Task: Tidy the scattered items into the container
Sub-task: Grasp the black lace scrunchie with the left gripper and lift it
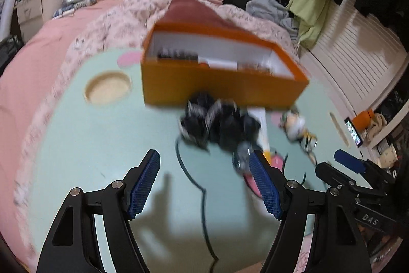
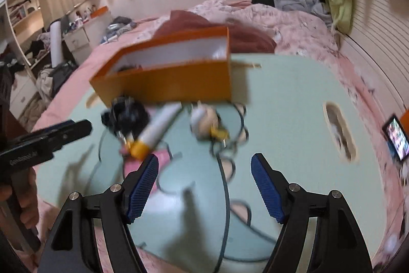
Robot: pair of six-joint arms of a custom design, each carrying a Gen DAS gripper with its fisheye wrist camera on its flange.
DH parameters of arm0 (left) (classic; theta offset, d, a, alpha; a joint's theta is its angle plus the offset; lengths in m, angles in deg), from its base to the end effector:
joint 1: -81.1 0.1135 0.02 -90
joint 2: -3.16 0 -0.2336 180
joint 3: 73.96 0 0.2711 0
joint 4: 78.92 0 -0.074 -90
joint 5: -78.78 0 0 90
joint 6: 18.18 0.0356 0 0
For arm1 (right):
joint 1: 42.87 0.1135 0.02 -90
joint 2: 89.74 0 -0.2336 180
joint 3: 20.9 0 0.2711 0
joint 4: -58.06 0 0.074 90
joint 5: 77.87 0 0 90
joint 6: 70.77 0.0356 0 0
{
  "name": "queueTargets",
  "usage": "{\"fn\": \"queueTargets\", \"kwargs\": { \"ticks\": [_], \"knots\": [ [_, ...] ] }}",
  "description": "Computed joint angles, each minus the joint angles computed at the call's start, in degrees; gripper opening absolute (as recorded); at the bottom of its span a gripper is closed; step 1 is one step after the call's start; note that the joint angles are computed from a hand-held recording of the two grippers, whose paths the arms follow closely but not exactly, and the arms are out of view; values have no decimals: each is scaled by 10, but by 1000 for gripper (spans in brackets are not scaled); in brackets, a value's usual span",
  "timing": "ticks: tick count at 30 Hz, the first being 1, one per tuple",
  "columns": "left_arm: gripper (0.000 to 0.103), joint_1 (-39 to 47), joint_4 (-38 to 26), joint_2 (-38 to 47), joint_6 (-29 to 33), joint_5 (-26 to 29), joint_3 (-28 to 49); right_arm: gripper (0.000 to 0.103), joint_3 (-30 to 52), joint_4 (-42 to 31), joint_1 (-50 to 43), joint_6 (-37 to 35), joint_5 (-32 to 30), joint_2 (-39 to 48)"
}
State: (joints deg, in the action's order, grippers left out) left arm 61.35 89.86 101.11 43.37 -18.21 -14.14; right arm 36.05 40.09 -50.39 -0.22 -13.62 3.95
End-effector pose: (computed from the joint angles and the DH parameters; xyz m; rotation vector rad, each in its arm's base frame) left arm 0.3184 -0.1097 0.0945 -0.2398 2.4252 -0.2327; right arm 0.3129 -0.0257 0.0979 -0.4268 2.3903 0.3586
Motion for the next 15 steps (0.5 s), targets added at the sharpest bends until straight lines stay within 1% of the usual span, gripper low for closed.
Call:
{"fn": "queueTargets", "kwargs": {
  "ticks": [2,4,5,6,7,8,9,10,11,12,13,14,15],
  "knots": [
    [73,-25,7,20,-12,-47,-4,75,-14,10,2,-6,7,0],
    [73,-42,-19,47,-12,-79,15,75,-18,14,9,-13,20,6],
    [74,-56,-19,53,-8,-111,16,75,-15,13,12,-11,24,12],
    [76,-65,-24,60,-8,-127,20,75,-6,6,14,-11,28,24],
    [79,-68,-17,61,-7,-130,17,75,1,1,15,-10,32,32],
    [85,-68,-10,64,-5,-127,16,76,-2,9,14,-9,35,32],
    [88,-69,-3,68,-3,-127,16,76,-6,15,16,-8,41,31],
    [95,-69,-2,71,-4,-126,17,76,-12,24,20,-8,49,28],
    [100,-67,-3,75,-5,-125,19,78,-20,36,27,-11,63,26],
    [103,-67,-8,77,-7,-125,23,85,-28,47,37,-16,81,24],
    [103,-68,-7,78,-9,-125,22,89,-35,55,48,-20,103,23],
    [103,-67,-4,76,-8,-124,19,95,-38,60,55,-22,115,23],
    [103,-66,-1,77,-7,-124,18,98,-37,58,56,-24,114,26]
  ]
}}
